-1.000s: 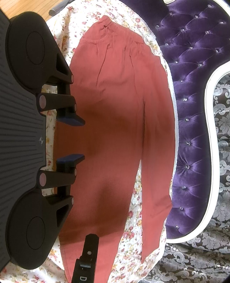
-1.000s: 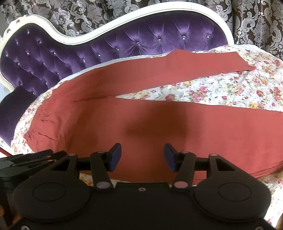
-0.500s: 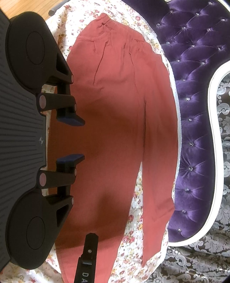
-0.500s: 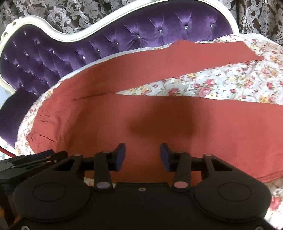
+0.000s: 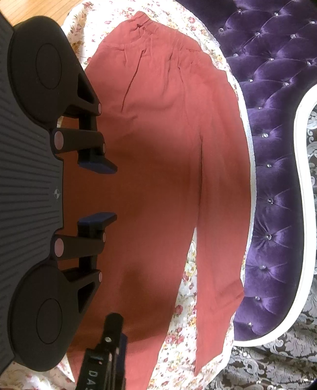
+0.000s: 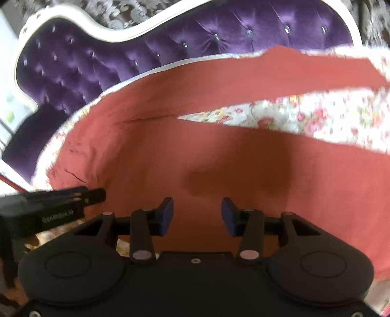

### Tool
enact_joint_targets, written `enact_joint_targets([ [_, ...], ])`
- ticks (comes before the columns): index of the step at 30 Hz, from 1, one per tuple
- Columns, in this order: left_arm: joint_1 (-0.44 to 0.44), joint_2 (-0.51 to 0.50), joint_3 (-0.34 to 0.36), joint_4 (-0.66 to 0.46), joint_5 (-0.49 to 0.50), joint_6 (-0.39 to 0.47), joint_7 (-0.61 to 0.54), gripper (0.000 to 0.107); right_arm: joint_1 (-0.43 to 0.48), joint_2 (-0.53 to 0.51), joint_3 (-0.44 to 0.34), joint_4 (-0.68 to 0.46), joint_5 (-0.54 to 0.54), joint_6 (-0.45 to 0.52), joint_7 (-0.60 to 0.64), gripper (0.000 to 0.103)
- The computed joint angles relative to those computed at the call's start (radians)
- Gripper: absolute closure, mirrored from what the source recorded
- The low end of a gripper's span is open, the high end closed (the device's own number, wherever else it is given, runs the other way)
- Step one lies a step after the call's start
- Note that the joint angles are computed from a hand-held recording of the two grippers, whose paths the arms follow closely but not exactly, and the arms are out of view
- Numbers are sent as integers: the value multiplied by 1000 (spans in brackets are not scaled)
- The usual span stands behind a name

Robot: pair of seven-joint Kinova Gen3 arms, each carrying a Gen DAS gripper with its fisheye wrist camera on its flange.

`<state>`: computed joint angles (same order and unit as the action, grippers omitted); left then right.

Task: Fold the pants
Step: 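Reach the right gripper to the trouser leg edge and close on it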

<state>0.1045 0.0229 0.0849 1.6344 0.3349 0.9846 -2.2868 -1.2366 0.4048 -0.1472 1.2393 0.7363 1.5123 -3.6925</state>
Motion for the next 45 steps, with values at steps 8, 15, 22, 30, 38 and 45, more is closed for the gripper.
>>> enact_joint_targets([
  [8, 17, 53, 17, -42, -35, -7, 48, 74, 51, -16, -5, 23, -11, -23, 108, 58],
  [15, 37, 115, 36, -97, -66, -24, 86, 74, 109, -54, 1, 81, 31, -62, 261, 61],
  [22, 69, 211, 47, -182, -129, -35, 159, 74, 249, -120, 24, 172, 85, -157, 420, 59],
  [30, 82, 279, 56, -217, -180, -43, 183, 73, 481, -92, 49, 187, 82, -348, 732, 58],
  [38, 79, 266, 63, -197, -178, -61, 149, 73, 724, 0, -13, 126, -43, -507, 1058, 58],
  [45, 81, 269, 63, -201, -174, -62, 152, 73, 736, 3, 116, 142, -267, -642, 1297, 52],
])
